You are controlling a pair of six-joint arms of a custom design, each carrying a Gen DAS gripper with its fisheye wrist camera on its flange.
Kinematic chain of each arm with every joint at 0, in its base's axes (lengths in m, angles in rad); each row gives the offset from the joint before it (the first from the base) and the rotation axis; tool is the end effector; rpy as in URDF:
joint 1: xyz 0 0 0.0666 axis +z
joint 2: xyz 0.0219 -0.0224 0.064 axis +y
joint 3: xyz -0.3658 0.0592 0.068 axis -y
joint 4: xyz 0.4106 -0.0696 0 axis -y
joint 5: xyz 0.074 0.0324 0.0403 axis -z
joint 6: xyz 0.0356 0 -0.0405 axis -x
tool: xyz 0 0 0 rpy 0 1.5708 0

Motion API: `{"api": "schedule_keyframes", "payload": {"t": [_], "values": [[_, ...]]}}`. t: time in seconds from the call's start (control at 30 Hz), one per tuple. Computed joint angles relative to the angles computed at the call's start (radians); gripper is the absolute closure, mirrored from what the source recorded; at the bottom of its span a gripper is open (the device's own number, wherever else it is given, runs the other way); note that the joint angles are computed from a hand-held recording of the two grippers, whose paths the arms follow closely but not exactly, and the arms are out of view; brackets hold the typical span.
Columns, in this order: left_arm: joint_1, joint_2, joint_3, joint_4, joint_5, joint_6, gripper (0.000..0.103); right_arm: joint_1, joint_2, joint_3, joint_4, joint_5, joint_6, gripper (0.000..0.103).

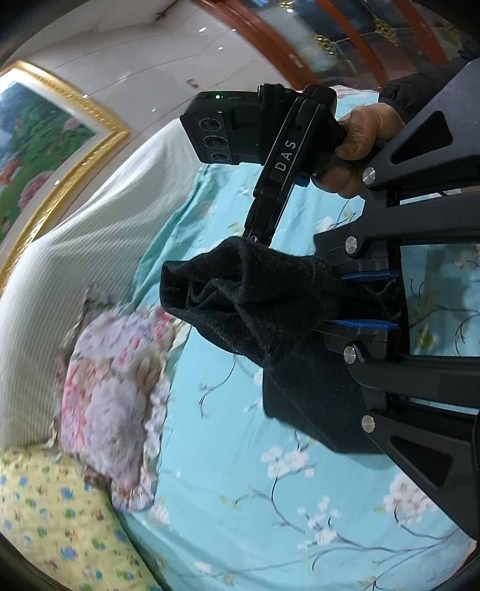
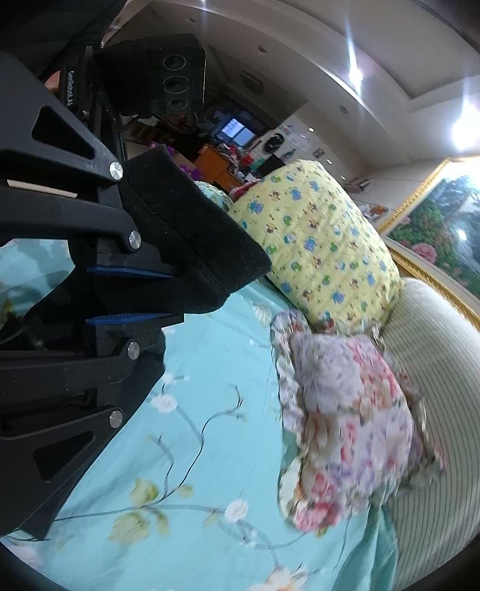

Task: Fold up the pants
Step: 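Lift the gripped end and fold it over the bundle with both grippers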

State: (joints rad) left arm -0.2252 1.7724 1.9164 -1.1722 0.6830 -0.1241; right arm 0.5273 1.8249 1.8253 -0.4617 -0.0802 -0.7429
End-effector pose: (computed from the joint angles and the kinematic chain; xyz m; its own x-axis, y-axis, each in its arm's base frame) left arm 0.5996 -0.1608 0.4472 -0.7676 0.2743 -0.5793 0.5904 0.6544 -0.4724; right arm 0.5935 0.3484 0.4188 -0.6645 0.3933 -0.6354 -0.1549 0.7593 0.6320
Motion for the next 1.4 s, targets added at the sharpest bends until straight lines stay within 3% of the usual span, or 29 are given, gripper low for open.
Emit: {"api": "schedule_keyframes", "payload": {"t": [0.27, 0.93, 1.2, 1.4], "values": [[-0.058, 0.010, 0.012, -0.035, -0.017, -0.055, 0.088, -0.009, -0.144, -0.246, 0.155, 0.046, -0.086, 0.085], [-0.165, 0.037, -0.033, -0.036, -0.111, -0.150, 0.086, -0.013, -0.282, -0.515, 0.255, 0.125, -0.190, 0.085], [-0.193, 0.041, -0.066, -0.029, -0.117, -0.211, 0.078, 0.004, -0.301, -0.532, 0.153, 0.209, -0.201, 0.081], [-0.189, 0.069, -0.037, -0.100, -0.059, -0.265, 0.054, 0.033, -0.324, -0.520, -0.023, 0.367, -0.271, 0.080]]}}
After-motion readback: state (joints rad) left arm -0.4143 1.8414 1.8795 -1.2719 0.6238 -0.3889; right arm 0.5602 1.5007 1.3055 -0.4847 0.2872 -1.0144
